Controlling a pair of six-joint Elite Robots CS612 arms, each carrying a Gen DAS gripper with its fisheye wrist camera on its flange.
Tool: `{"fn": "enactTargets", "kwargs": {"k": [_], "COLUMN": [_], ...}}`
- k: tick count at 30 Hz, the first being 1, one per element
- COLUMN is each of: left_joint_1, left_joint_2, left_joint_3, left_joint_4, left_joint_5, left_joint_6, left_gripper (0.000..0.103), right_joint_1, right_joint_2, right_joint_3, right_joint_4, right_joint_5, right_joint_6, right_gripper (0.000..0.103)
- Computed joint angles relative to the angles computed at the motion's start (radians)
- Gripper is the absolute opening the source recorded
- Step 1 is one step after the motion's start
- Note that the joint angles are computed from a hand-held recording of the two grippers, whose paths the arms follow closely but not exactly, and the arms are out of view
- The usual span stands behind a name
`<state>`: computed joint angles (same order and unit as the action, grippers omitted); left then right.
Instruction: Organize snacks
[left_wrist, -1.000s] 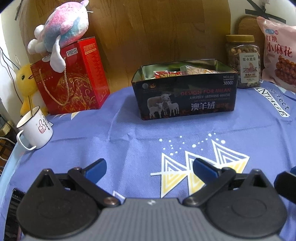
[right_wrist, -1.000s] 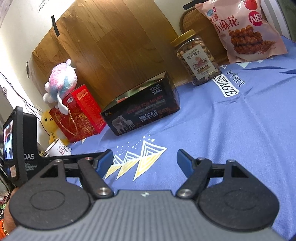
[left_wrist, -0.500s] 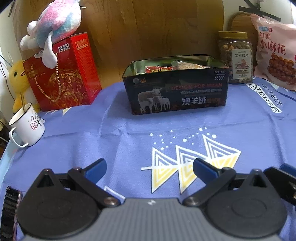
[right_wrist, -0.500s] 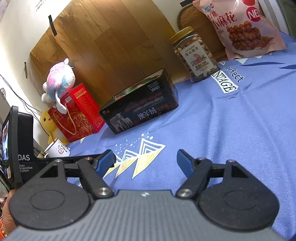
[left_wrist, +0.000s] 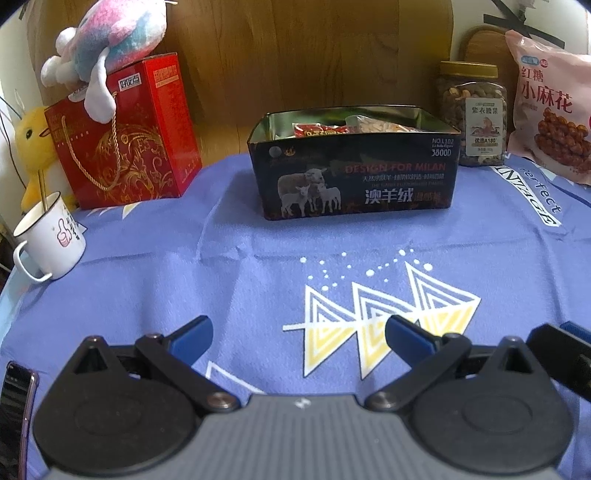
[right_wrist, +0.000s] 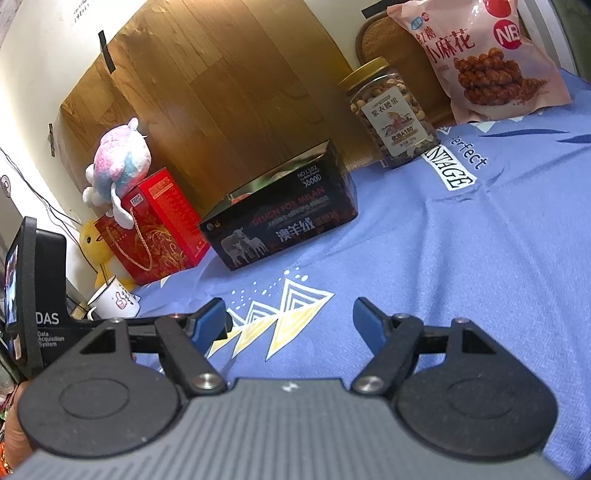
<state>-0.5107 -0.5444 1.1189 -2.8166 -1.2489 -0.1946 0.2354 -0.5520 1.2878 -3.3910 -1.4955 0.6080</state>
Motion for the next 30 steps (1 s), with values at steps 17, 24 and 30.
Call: {"fn": "enactTargets", "kwargs": {"k": [17,24,30], "left_joint_1": [0.001,0.000,-0.001], "left_joint_2": [-0.002,-0.002,-0.001], "left_joint_3": [-0.003,-0.003,-0.005], "left_joint_4": [0.023,0.025,0.027], "left_joint_5": [-0.018,-0.019,-0.021], "left_joint_6": [-0.007,-0.008,-0.010], "left_gripper": [0.103,0.103,0.103], "right_joint_1": [0.000,-0.002,-0.001], "right_joint_2": [-0.002,-0.004,-0.004], "right_joint_3": [0.005,0.009,0.010], "right_joint_4": [-0.014,-0.018,-0.019], "right_joint_5": [-0.008,-0.015,-0.015], "right_joint_6": [0.007,0.017,0.015], "right_gripper": [0.078,0.078,0.078]}}
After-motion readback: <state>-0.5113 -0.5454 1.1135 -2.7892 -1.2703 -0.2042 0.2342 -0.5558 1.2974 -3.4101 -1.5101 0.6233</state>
